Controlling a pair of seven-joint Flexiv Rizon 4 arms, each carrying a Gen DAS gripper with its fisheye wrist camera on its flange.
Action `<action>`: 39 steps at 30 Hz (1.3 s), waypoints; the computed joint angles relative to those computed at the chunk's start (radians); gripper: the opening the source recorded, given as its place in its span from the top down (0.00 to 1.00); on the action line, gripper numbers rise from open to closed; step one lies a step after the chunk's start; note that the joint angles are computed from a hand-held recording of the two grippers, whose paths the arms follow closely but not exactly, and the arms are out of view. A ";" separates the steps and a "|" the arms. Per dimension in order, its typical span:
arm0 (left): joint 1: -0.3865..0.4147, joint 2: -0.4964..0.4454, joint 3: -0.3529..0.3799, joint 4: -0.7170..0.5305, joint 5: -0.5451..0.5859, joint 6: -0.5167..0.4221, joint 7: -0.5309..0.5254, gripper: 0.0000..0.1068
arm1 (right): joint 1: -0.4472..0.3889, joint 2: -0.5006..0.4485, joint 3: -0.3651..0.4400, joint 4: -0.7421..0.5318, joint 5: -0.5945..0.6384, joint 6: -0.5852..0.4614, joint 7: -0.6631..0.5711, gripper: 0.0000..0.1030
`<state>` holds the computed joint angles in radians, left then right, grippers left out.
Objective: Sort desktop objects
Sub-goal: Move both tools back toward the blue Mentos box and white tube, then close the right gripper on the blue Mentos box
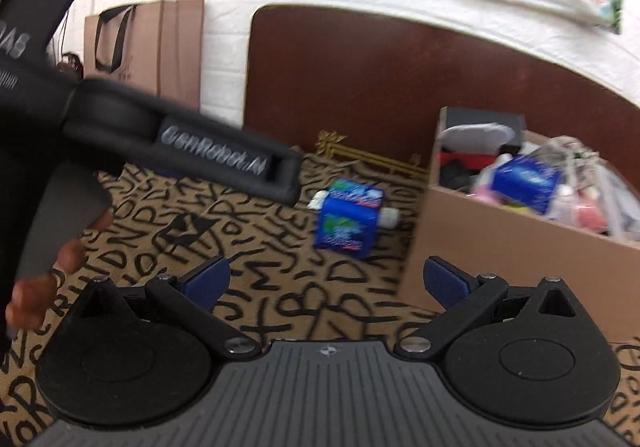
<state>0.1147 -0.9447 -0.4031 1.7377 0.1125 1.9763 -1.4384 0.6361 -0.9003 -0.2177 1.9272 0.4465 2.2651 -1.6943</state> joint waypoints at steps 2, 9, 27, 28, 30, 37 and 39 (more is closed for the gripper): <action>0.008 -0.021 -0.010 -0.034 0.001 -0.029 0.012 0.07 | 0.011 -0.018 -0.017 -0.034 0.013 -0.032 0.004 0.02; 0.004 -0.103 -0.044 -0.176 -0.056 -0.128 0.072 0.11 | 0.079 -0.101 -0.137 -0.158 0.086 -0.138 0.065 0.07; 0.084 -0.272 -0.231 -0.354 -0.135 -0.262 0.401 0.15 | 0.378 -0.449 -0.642 -0.327 0.181 -0.459 0.425 0.08; 0.095 -0.278 -0.247 -0.350 -0.138 -0.261 0.415 0.15 | 0.381 -0.450 -0.644 -0.319 0.176 -0.448 0.441 0.12; 0.100 -0.284 -0.254 -0.353 -0.152 -0.264 0.432 0.15 | 0.397 -0.462 -0.665 -0.302 0.179 -0.431 0.486 0.16; 0.112 -0.287 -0.270 -0.350 -0.188 -0.275 0.470 0.15 | 0.457 -0.557 -0.791 -0.308 0.139 -0.558 0.680 0.24; 0.114 -0.286 -0.275 -0.351 -0.197 -0.280 0.475 0.15 | 0.449 -0.548 -0.779 -0.291 0.138 -0.511 0.709 0.39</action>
